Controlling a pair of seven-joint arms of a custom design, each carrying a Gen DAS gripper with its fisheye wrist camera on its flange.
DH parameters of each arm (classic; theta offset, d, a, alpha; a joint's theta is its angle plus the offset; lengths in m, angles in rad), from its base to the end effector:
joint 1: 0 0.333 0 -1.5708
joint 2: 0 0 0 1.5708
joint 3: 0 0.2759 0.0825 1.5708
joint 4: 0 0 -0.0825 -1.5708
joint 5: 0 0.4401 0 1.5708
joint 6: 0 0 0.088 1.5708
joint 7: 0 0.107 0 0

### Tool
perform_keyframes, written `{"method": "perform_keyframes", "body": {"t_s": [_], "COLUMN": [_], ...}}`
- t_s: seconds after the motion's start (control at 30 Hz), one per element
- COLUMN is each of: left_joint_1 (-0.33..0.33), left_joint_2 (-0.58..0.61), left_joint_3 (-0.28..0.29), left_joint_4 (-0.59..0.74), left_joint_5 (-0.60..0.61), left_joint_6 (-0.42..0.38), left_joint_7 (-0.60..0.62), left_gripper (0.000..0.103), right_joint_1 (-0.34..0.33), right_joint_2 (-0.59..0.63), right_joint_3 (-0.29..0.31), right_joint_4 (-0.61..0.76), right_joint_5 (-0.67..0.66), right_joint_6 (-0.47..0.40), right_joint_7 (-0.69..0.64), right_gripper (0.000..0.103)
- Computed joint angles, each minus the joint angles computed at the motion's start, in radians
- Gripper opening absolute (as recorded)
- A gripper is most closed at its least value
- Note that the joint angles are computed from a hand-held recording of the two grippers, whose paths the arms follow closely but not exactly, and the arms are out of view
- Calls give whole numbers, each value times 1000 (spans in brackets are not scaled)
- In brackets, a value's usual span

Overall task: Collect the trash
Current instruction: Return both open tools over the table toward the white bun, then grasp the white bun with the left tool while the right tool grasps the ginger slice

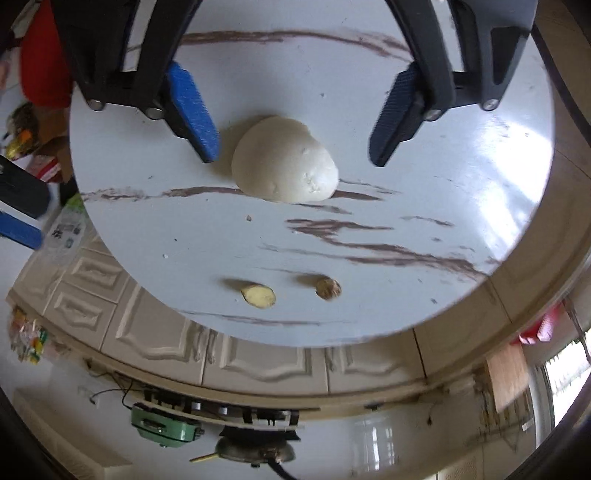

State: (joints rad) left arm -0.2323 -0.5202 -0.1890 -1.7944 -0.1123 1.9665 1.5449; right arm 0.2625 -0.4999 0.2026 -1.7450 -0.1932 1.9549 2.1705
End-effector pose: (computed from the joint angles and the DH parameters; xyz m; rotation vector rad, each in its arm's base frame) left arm 0.4148 -0.2281 0.7888 -1.4802 2.2274 -0.8167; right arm 0.4118 0.2309 0.8060 -1.6462 1.8498 -0.6019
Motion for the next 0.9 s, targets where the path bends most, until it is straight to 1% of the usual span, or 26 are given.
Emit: {"method": "perform_keyframes", "body": {"t_s": [0.03, 0.1, 0.13, 0.17, 0.23, 0.27, 0.3, 0.33, 0.37, 0.4, 0.43, 0.5, 0.53, 0.57, 0.6, 0.67, 0.7, 0.73, 0.77, 0.8, 0.83, 0.87, 0.9], "left_joint_1": [-8, -7, -17, -18, -19, -17, -18, -19, -13, -1, 11, 33, 39, 40, 48, 56, 61, 67, 70, 75, 78, 81, 84], "left_joint_2": [-4, 2, 1, -4, -28, -34, -26, -29, -20, -33, -12, 1, 36, 62, 64, 108, 121, 121, 133, 138, 137, 136, 137], "left_joint_3": [8, 11, 26, 32, 43, 47, 63, 76, 86, 88, 106, 110, 116, 126, 132, 133, 135, 136, 137, 133, 125, 123, 120], "left_joint_4": [-9, -7, -12, -21, -46, -54, -45, -48, -39, -48, -23, -10, 22, 57, 57, 117, 133, 135, 146, 148, 145, 142, 139], "left_joint_5": [-17, -21, -53, -67, -89, -96, -114, -139, -148, -142, -144, -139, -145, -160, -178, -204, -219, -232, -242, -246, -243, -243, -242], "left_joint_6": [-3, -11, -10, -4, 8, 15, 11, 11, 10, 9, 4, 4, -10, -43, -63, -77, -82, -78, -73, -63, -49, -42, -37], "left_joint_7": [8, 13, 25, 30, 43, 45, 61, 66, 77, 80, 98, 111, 120, 131, 139, 142, 143, 149, 159, 166, 169, 178, 176], "left_gripper": [64, 56, 54, 53, 49, 46, 41, 35, 31, 12, 8, 8, 8, 8, 8, 18, 25, 36, 45, 60, 63, 63, 64], "right_joint_1": [2, 7, 10, 14, 25, 29, 32, 36, 40, 43, 47, 54, 56, 59, 60, 66, 68, 68, 68, 71, 72, 78, 83], "right_joint_2": [27, 99, 131, 168, 222, 247, 270, 296, 318, 347, 370, 417, 448, 477, 504, 553, 569, 583, 598, 605, 611, 626, 624], "right_joint_3": [-3, -10, -13, -16, -28, -31, -35, -40, -44, -48, -53, -66, -71, -77, -85, -95, -100, -105, -110, -113, -114, -115, -117], "right_joint_4": [21, 84, 113, 144, 189, 208, 226, 246, 265, 292, 313, 355, 385, 411, 433, 479, 491, 497, 506, 507, 505, 526, 521], "right_joint_5": [3, 10, 11, 10, 20, 21, 21, 23, 23, 17, 19, 26, 24, 32, 38, 40, 44, 57, 69, 69, 77, 63, 48], "right_joint_6": [3, -3, -9, -12, -17, -16, -16, -15, -12, -13, -14, -9, -13, -17, -14, -25, -26, -22, -25, -24, -19, -31, -10], "right_joint_7": [-15, -50, -65, -86, -116, -122, -129, -139, -145, -153, -162, -195, -210, -222, -232, -242, -250, -260, -267, -270, -284, -295, -304], "right_gripper": [101, 101, 101, 101, 101, 101, 101, 101, 101, 101, 101, 101, 101, 101, 101, 101, 99, 98, 97, 94, 92, 91, 87]}}
